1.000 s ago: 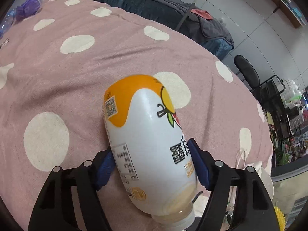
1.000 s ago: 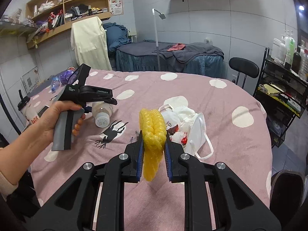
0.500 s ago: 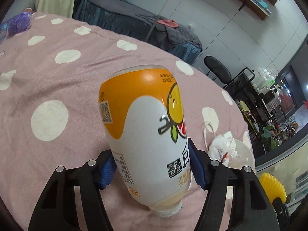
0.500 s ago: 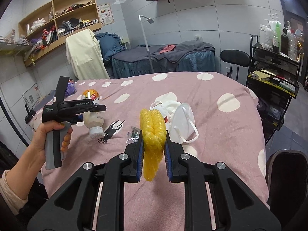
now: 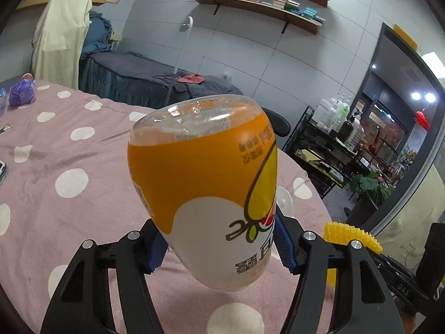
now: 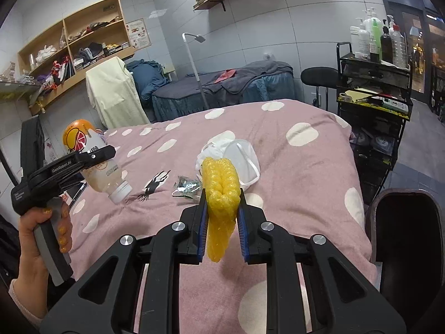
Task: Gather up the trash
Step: 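Carry the bottle and yellow mesh sleeve over the brown bin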
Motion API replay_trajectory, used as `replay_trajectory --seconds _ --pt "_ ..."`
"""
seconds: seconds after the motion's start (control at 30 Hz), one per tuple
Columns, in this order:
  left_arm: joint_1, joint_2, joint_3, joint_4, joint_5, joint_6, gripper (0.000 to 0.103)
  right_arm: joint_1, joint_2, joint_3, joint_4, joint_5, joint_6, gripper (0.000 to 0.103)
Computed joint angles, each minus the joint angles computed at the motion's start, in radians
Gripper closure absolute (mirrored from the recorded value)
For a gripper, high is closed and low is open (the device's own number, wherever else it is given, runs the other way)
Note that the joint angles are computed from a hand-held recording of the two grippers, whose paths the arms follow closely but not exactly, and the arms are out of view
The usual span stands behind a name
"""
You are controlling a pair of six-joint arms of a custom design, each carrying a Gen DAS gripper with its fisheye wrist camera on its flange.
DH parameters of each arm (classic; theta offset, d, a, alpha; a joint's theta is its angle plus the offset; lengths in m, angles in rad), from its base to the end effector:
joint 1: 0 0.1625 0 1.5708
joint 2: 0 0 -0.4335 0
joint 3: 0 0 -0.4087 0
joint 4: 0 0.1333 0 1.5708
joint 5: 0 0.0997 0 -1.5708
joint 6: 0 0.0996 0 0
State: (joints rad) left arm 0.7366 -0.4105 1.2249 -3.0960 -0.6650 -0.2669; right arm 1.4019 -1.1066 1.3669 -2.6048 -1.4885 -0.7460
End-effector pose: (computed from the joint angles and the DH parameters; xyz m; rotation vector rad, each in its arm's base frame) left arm -0.4457 -0.6899 0.0567 0.2528 2.3996 -1.3556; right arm 0.0168 -0.7431 0.4436 0.8072 -2.5612 1.0302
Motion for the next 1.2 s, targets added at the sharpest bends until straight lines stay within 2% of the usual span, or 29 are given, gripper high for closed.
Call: replay_trajectory --seconds 0.2,0.4,0.53,0.67,0.93,1.13,1.2 --pt "-0.022 0.042 -0.030 -0.022 -0.075 0.041 0.040 -0.043 -0.051 0.035 -0.049 0.015 0.033 0.083" --pt "-0.033 0.100 -0.100 0.000 -0.186 0.050 0.040 -0.091 -0.095 0.049 -0.114 -0.001 0.072 0.083" --pt "-0.041 0.154 -0.175 0.038 -0.258 0.059 0.040 -0.121 -0.104 0.039 -0.148 -0.042 0.107 0.083" --pt "-0.046 0.212 -0.261 0.097 -0.329 0.061 0.040 -0.155 -0.100 0.022 -0.170 -0.113 0.147 0.083" --pt "-0.050 0.350 -0.490 0.272 -0.421 0.083 0.040 -0.223 -0.057 -0.057 -0.113 -0.194 0.233 0.083" --pt "-0.051 0.442 -0.649 0.398 -0.463 0.086 0.040 -0.252 -0.010 -0.104 -0.067 -0.241 0.253 0.083" --pt "-0.052 0.471 -0.699 0.441 -0.478 0.082 0.040 -0.266 0.004 -0.118 -0.037 -0.245 0.272 0.075"
